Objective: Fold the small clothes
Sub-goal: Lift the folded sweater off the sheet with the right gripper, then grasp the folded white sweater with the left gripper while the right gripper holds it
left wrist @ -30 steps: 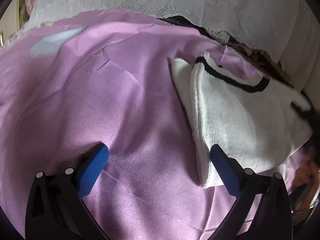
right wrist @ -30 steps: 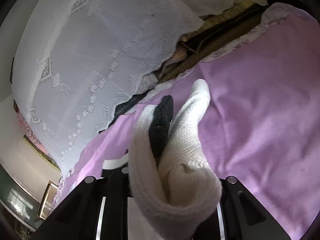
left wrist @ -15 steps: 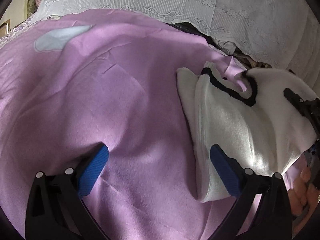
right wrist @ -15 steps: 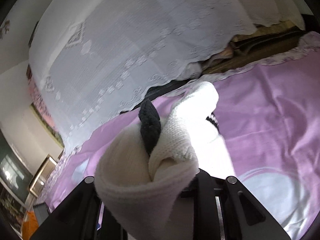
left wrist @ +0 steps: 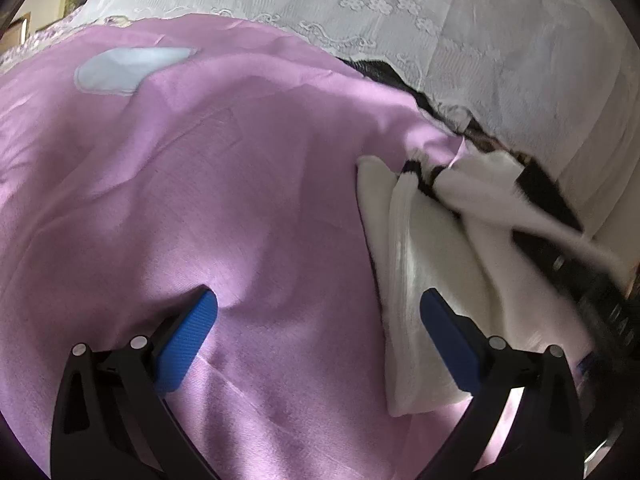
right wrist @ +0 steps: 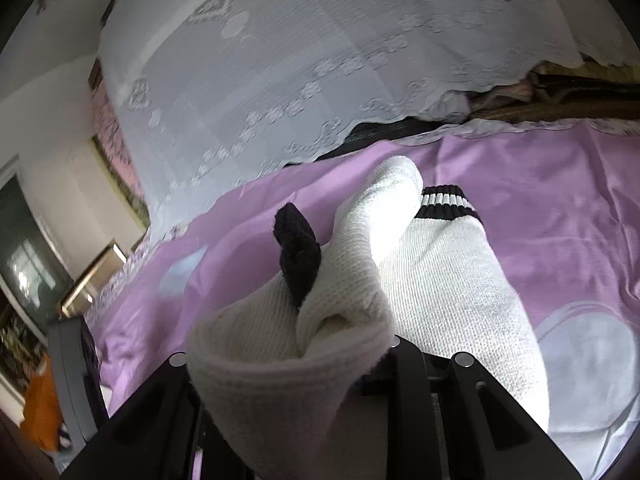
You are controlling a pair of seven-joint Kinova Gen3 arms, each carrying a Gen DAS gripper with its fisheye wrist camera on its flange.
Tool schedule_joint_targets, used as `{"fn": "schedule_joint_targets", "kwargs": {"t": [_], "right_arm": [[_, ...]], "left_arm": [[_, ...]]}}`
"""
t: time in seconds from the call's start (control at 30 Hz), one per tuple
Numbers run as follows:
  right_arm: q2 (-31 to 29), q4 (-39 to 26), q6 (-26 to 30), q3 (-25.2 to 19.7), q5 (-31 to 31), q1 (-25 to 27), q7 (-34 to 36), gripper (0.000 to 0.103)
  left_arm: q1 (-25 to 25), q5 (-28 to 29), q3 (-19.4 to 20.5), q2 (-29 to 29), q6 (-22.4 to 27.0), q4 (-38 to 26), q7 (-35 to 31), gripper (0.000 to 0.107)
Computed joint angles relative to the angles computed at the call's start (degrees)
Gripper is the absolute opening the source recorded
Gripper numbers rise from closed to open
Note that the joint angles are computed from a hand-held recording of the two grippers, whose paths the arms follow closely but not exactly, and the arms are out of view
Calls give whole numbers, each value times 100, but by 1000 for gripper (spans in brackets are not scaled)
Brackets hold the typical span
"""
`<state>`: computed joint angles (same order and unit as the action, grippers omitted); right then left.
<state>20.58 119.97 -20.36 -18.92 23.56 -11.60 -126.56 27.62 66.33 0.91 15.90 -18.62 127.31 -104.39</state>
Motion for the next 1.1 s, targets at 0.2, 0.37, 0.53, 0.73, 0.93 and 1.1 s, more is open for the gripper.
{"fn": "schedule_joint_targets", "kwargs": {"t": [0.2,0.37,0.53,0.73,0.93,1.1], "right_arm": [[-83,46,106,1389,467,-1450,-281,23],[-42,-129,791,2484,768,-2764,-234,25],[-82,-153,1353,3443,497,-4091,733,66],[-472,368,1160,3780,1277,-4527,1042,84],[-1152,1055,-101,3025,2101,-2934,1195,84],[-966,1018,-740,2697,1388,-1874,510,84]], "left_arm": [[-527,-1032,468,-133,-267,327,1244,99],[-201,-1284,1,-138,-126,311,1488,99],[-119,-1249,-148,-137,-8,266,1334,99],[-282,-1581,-122,-198,185,263,1501,99],[-144,-1733,-265,-237,134,302,1612,99],[126,-999,-276,-332,-224,318,868,99]]}}
